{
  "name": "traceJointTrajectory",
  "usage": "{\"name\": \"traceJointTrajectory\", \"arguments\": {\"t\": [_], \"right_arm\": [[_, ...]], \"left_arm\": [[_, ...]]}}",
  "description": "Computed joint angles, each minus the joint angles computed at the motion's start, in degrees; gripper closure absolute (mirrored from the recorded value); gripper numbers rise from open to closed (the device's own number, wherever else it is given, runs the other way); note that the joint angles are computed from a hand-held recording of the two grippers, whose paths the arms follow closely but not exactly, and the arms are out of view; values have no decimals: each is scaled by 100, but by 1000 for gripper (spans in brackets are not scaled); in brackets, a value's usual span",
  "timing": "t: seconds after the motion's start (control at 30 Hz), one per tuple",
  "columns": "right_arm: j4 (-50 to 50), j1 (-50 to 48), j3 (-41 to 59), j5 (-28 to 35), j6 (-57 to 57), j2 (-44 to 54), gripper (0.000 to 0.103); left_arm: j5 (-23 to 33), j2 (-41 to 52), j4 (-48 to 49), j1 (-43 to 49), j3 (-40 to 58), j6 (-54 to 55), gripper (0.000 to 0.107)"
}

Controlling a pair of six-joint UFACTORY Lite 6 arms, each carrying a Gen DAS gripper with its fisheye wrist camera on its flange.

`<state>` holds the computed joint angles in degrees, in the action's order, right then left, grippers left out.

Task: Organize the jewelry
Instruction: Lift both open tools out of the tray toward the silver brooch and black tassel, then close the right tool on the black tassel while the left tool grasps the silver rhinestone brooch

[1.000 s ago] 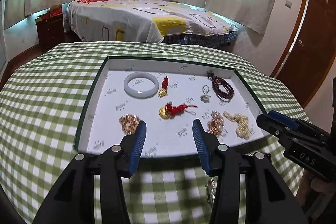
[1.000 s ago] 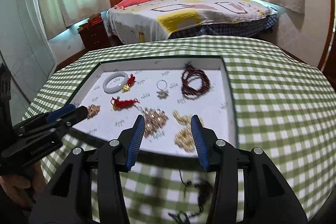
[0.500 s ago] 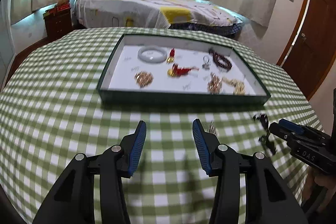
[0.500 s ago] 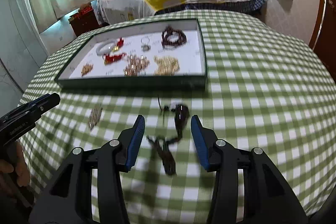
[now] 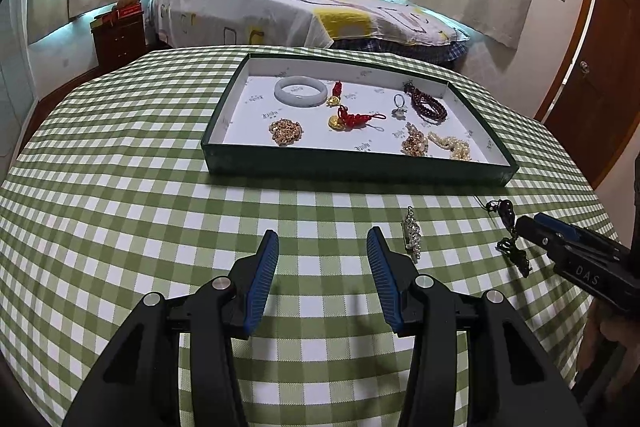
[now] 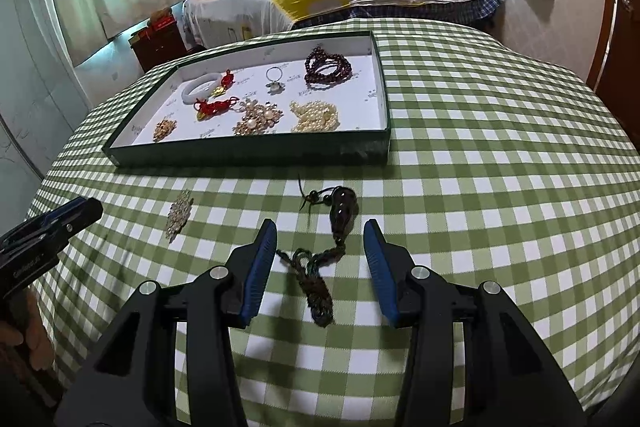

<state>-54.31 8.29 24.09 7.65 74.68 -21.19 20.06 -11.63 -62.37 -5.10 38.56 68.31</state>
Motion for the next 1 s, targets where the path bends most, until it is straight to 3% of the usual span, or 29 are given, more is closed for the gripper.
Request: {"name": "traceJointTrajectory", "arguments": {"t": [0.17,0.37,0.5,0.63,0.7,1.0], "right_arm": [[-850,-170,217,-160,756,467,60],[-3151,-299,483,-316,2985,1078,67],[-4032,-292,658,-294,3848,1386,70],[-4034,-213,776,-121,3796,1550,78],[-3985,-186,798,-46,3742,1590,86],[-4119,-228,727,-90,3850,1521,86]], "left_arm": [[-36,153,-46,10,65,38,61],[-95,374,-114,-70,201,76,61],[-106,454,-206,-162,243,151,61],[-132,575,-261,-303,332,153,61],[-157,620,-291,-392,361,168,61],[-210,720,-394,-772,392,165,61]]}}
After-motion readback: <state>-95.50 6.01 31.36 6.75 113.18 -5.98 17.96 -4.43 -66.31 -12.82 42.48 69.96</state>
